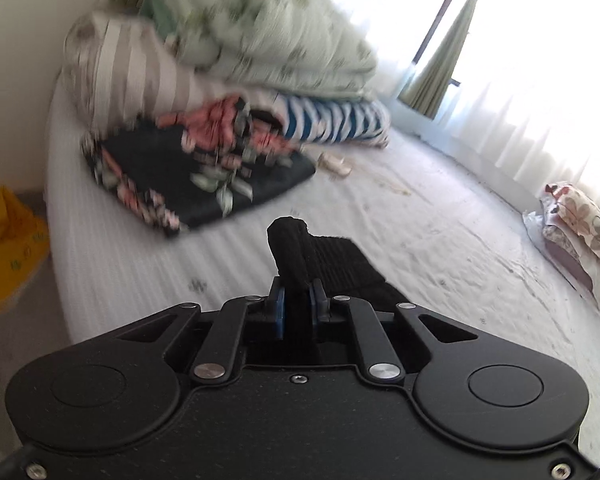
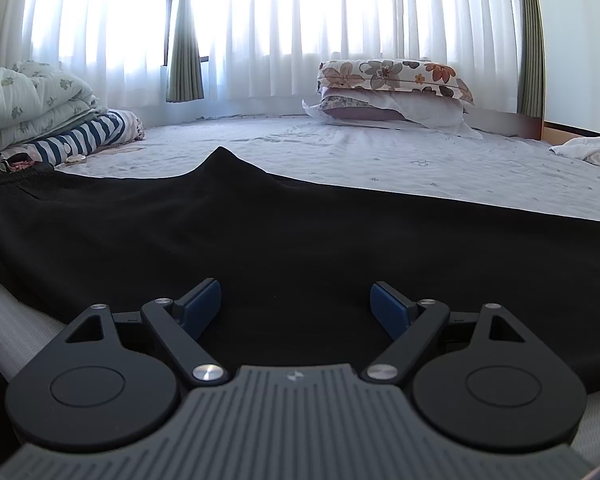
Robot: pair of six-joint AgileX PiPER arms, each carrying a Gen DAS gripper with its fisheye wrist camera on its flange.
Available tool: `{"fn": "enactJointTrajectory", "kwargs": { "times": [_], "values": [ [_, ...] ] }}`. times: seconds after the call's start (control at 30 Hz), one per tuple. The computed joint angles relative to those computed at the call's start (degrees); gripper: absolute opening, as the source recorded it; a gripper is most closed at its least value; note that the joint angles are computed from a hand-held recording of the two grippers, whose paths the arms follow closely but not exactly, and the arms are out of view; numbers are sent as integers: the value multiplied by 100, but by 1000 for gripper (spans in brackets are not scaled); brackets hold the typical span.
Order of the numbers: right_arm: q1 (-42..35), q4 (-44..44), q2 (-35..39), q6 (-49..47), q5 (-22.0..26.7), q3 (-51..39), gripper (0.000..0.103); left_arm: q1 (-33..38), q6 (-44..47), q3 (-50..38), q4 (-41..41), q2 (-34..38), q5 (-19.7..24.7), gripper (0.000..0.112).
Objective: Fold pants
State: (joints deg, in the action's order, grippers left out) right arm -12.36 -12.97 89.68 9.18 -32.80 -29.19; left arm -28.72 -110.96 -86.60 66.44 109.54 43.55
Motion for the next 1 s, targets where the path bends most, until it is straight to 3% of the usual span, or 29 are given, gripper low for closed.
{"fn": "enactJointTrajectory", "kwargs": {
  "times": [0.1,0.3,0.4,0.5,0.6,0.83,0.9,1.0],
  "values": [
    [4,-40,-37,57,128,-50,89,-108,-96,324,188,-274,153,11],
    [-38,-218,-71,161,242,-96,90,100,-346,763,-372,-155,29,13],
    [-2,-138,-147,101,386,-120,90,-74,-425,728,-62,0,333,14],
    [254,277,-403,-63,751,-199,91,-168,-118,435,-101,218,619,16],
    [654,595,-493,-411,686,-239,91,-180,-114,369,-125,277,662,17],
    [1385,908,-16,-658,954,-642,90,-196,-21,318,-337,201,745,24],
    [1334,811,81,-551,573,-460,90,-264,-224,359,-365,55,779,21],
    [1358,874,81,-629,525,-410,90,-630,-434,319,167,-60,1025,21]
  ]
}}
